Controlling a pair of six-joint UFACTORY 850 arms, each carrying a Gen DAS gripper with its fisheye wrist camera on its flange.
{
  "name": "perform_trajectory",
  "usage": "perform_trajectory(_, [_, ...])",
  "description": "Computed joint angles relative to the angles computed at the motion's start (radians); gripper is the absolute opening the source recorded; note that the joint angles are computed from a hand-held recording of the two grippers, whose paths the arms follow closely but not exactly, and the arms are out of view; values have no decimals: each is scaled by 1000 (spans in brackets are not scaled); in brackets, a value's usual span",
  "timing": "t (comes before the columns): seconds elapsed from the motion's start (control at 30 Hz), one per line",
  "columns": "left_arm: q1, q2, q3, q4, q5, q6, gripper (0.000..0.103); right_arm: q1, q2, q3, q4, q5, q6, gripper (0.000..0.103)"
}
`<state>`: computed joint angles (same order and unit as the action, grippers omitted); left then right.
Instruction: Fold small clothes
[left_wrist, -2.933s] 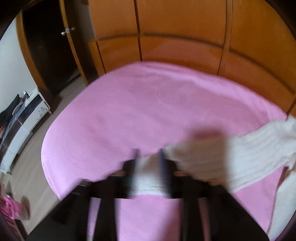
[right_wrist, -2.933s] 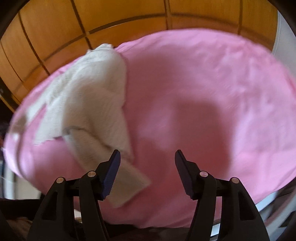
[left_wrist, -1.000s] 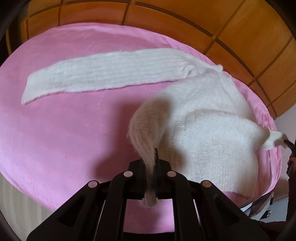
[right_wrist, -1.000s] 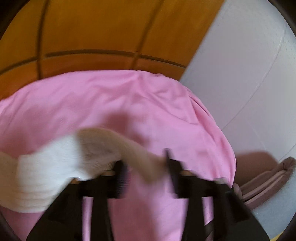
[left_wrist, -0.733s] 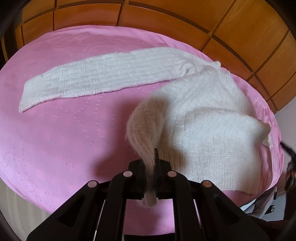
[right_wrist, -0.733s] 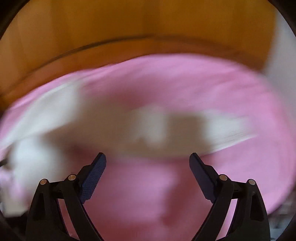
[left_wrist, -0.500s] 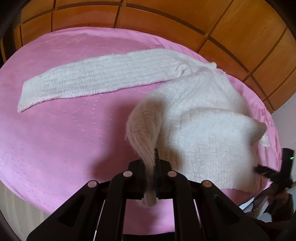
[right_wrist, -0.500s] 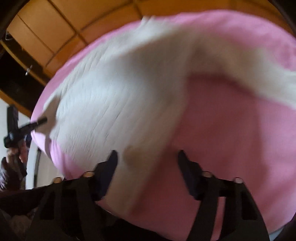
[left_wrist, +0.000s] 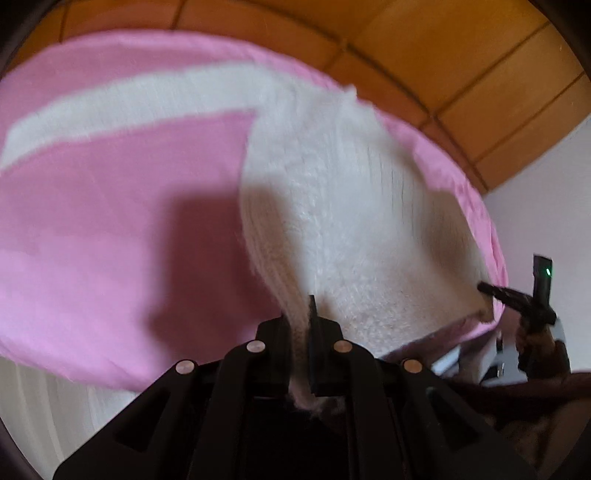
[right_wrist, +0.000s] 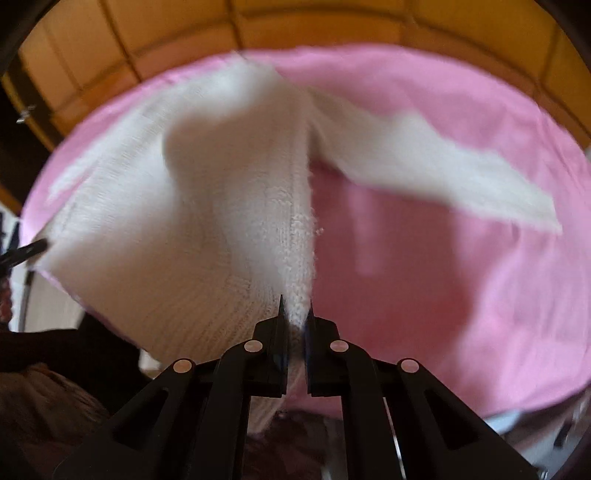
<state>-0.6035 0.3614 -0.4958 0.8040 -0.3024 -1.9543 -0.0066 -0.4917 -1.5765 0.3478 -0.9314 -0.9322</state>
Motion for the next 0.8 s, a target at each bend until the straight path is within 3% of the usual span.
perform_trajectory(0.07, [-11,-11,3,9,-34,-37,16,-4,-25,1,-39,-18,24,5])
perform_trajectory(0.1, [-6,13,21,47,-33,-96,36,-7,-35,-3,-24,-38,26,5])
perform_trajectory(0.13, [-12,35,33,84,-68,-161,48,-11,-44,-15,-3,-57,22,7])
perform_trajectory(0.17, [-10,71,44,91,-145,-199,62,-14,-46,-20,14,-53,13,12])
perform_trajectory(0.23, [7,122,54,58,-262,-173,66,-18,-49,-30,40,-26,16,57])
perform_trajectory(0.27, [34,152,62,21,-347,-153,72,-9,-38,-23,48,14,33,64])
perform_trajectory(0.37, [157,234,100,-42,-477,-131,79,-9,-26,-35,104,76,29,67])
perform_trajectory(0.4, [210,256,114,-46,-509,-130,86,-7,-26,-41,121,92,30,67])
perform_trajectory(0.43, [252,268,125,-43,-517,-122,86,-7,-29,-51,142,105,35,67])
perform_trajectory(0.57, [530,274,168,-108,-371,34,85,33,-23,-54,185,134,55,67])
perform_trajectory(0.6, [576,261,174,-110,-333,52,80,42,-25,-56,189,132,56,67])
perform_trajectory(0.63, [617,248,178,-113,-286,79,71,53,-31,-63,191,128,59,67])
perform_trajectory(0.7, [668,207,167,-92,-225,127,20,74,-45,-74,190,125,68,67])
perform_trajectory(0.77, [683,197,152,-65,-203,139,14,94,-48,-80,169,125,97,67])
perform_trajectory(0.8, [679,181,128,-39,-254,149,13,100,-52,-80,165,131,105,67])
